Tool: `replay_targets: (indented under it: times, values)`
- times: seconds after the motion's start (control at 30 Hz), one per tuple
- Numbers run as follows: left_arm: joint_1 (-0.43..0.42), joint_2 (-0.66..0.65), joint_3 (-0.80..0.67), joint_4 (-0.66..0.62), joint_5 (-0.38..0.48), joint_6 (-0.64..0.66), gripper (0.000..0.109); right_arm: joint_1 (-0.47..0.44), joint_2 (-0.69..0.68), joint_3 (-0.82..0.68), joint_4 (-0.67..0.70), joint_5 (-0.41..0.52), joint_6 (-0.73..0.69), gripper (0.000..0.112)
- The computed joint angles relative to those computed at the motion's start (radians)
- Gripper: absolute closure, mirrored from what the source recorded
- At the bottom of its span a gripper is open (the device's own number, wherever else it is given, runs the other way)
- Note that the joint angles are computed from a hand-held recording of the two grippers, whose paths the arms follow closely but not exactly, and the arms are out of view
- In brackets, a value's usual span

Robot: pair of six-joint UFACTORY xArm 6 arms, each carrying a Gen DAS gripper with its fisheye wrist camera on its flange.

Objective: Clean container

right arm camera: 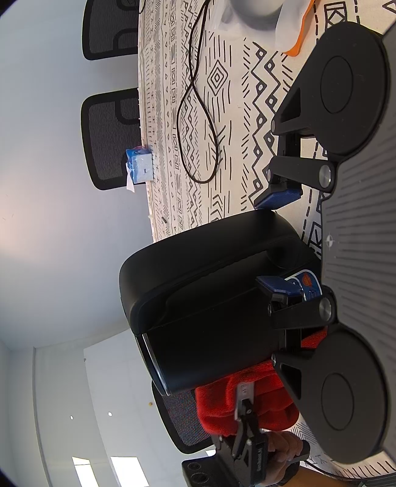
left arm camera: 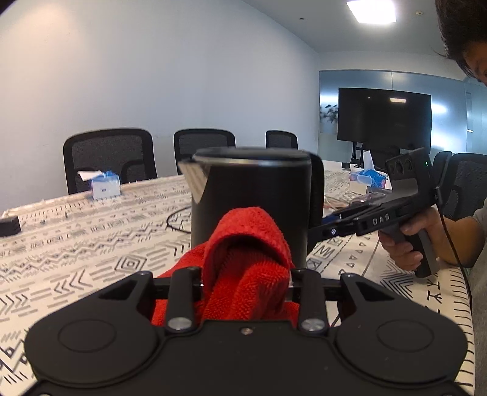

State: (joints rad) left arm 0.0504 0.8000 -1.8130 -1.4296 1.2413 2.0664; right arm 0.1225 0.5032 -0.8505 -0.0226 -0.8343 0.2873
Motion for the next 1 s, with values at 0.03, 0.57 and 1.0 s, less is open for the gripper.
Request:
replay_targets:
  times: [0.03, 0.57, 1.0]
  values:
    - [0.004, 0.000, -0.002, -0.010, 0.013, -0.002, 0.072, 0.001, 0.000, -0.001, 0.002, 0.000, -0.002, 0.065]
    - [0.004, -0.009, 0.007, -0.041, 0.044, 0.002, 0.072, -0.010, 0.004, -0.006, -0.009, 0.003, -0.001, 0.065]
    - [-0.016, -0.020, 0.036, -0.023, -0.017, 0.039, 0.072, -0.012, 0.008, -0.011, -0.009, 0.006, -0.007, 0.065]
